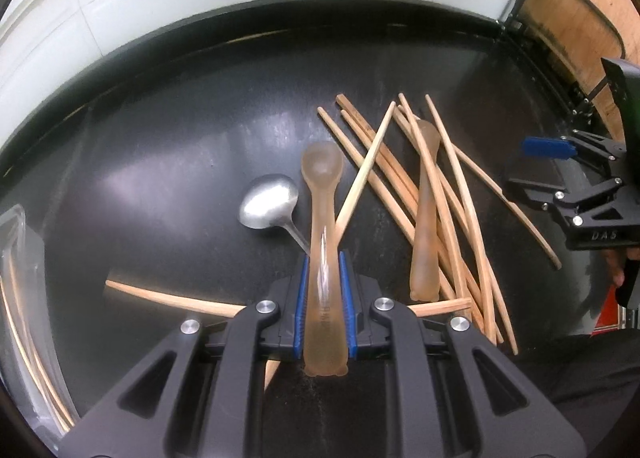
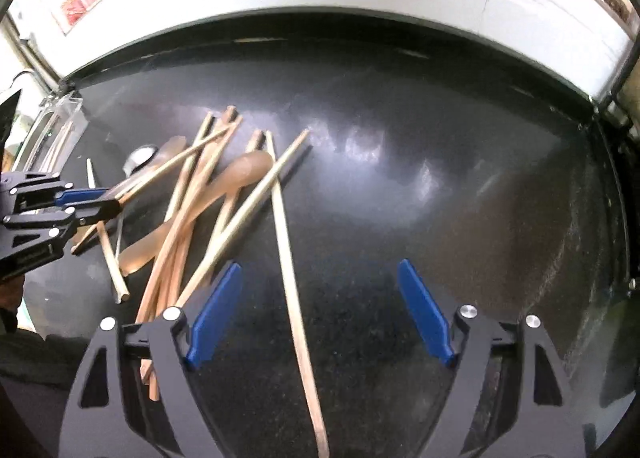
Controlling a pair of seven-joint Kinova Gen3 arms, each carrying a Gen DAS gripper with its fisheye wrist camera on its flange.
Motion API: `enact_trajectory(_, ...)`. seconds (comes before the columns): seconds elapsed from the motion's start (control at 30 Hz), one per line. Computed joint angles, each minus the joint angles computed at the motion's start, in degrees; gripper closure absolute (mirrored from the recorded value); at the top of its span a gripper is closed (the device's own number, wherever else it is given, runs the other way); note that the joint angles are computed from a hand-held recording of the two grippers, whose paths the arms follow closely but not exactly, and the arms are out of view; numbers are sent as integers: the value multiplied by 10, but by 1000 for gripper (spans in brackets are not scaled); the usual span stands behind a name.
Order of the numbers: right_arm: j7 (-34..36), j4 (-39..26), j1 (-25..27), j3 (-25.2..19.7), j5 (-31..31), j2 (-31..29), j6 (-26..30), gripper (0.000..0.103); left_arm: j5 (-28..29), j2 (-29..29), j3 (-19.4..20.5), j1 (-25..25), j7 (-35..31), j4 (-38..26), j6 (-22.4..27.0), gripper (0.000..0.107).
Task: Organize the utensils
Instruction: 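Grasp a chopstick with the right tool while the left tool holds the wooden spoon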
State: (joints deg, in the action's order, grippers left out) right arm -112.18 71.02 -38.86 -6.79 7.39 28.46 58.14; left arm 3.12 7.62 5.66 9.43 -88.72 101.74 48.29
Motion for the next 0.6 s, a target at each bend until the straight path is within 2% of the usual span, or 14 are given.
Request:
enact_trajectory(0.03, 5, -4, 0, -2, -2, 4, 8, 54, 1, 2, 0, -1, -3, -1, 0, 93)
enact_trajectory(0.2, 30, -6, -16, 1, 26, 14, 8, 54, 17, 20, -1, -8, -19, -12, 9, 93)
enact_trajectory(0.27, 42, 3, -16, -1, 29, 11, -7, 63, 21, 22, -1, -11, -23, -14, 10, 93)
enact_trajectory(0.3, 56, 3, -12, -8, 29, 11, -8, 83, 22, 25, -1, -11, -24, -16, 13, 93)
enact_trajectory(0.33, 62, -3, -17, -4, 30, 13, 0, 96, 20, 27, -1, -10, -24, -20, 17, 93)
enact_trajectory(0.43, 52, -21, -19, 0, 20, 20, 23, 96, 20, 30, 0, -9, -28, -29, 27, 93)
enact_trajectory(0.6, -28, -4, 0, 16, -9, -2, 21, 96, 5, 22, -3, 0, 0, -39, 32, 93)
